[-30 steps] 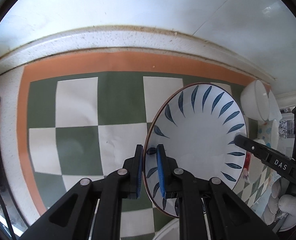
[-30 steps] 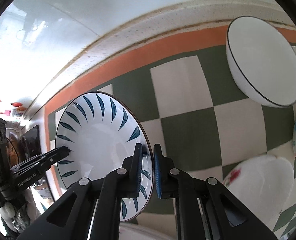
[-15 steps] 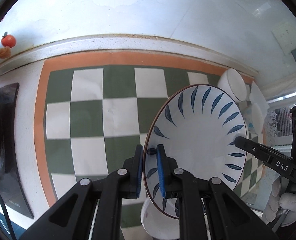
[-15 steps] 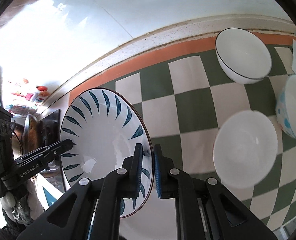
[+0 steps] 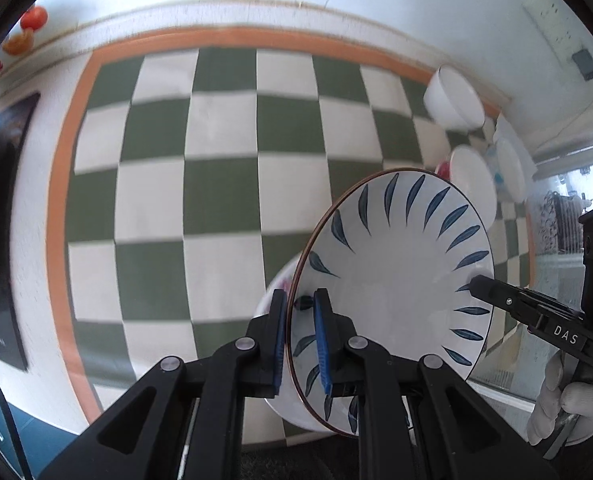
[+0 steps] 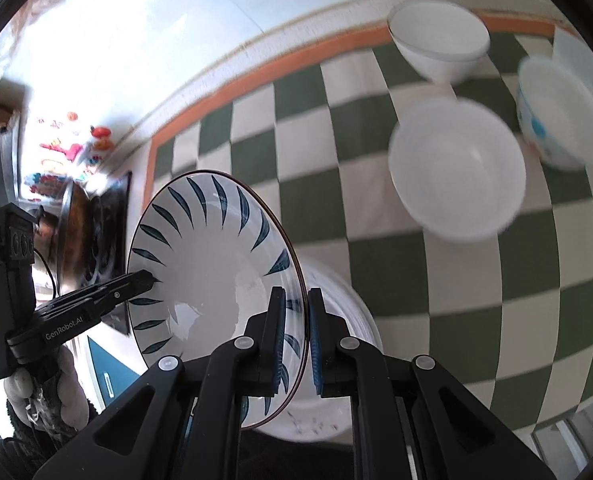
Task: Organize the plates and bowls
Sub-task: 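Carry the blue-striped plate and lower it onto the pink-flower plate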
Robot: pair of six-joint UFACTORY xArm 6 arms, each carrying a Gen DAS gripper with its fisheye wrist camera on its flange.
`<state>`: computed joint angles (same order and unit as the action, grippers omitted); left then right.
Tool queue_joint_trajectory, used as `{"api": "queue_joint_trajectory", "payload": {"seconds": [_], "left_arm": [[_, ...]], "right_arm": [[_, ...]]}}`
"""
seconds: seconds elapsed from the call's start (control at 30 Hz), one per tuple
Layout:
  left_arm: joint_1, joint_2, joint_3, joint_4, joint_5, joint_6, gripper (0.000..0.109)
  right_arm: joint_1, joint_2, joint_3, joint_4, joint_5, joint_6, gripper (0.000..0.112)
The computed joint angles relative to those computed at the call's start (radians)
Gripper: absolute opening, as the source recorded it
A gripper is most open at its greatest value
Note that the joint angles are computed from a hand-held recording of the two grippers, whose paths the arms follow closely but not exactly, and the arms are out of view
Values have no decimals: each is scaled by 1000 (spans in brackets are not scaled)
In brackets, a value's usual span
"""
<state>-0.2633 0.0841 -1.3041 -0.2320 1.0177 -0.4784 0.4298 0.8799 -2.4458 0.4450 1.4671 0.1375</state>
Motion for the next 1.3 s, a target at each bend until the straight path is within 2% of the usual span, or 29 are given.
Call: {"api": "queue_joint_trajectory", "payload": {"seconds": [0.1, 0.2, 0.4, 0.6, 1.03, 1.3], "left_arm": [[-21, -5, 46, 3, -11, -22, 11], [-34, -1, 78, -6, -16, -29, 12], [-50, 13, 105, -3, -19, -48, 13], [-62, 25, 104, 12, -20, -63, 14], [-87, 21, 131, 33, -47, -137, 16], [-86, -16, 175, 15, -44, -179, 16]], "right_arm": [[3, -114, 228, -1, -66, -47, 13], [6, -169, 357, 6, -102, -74, 13], [15, -211, 495, -1, -154, -102, 13], [21, -226, 552, -7, -186, -114, 13], [33, -219, 548, -28, -209, -132, 13], [41, -224, 542, -57, -215, -88, 14]]}}
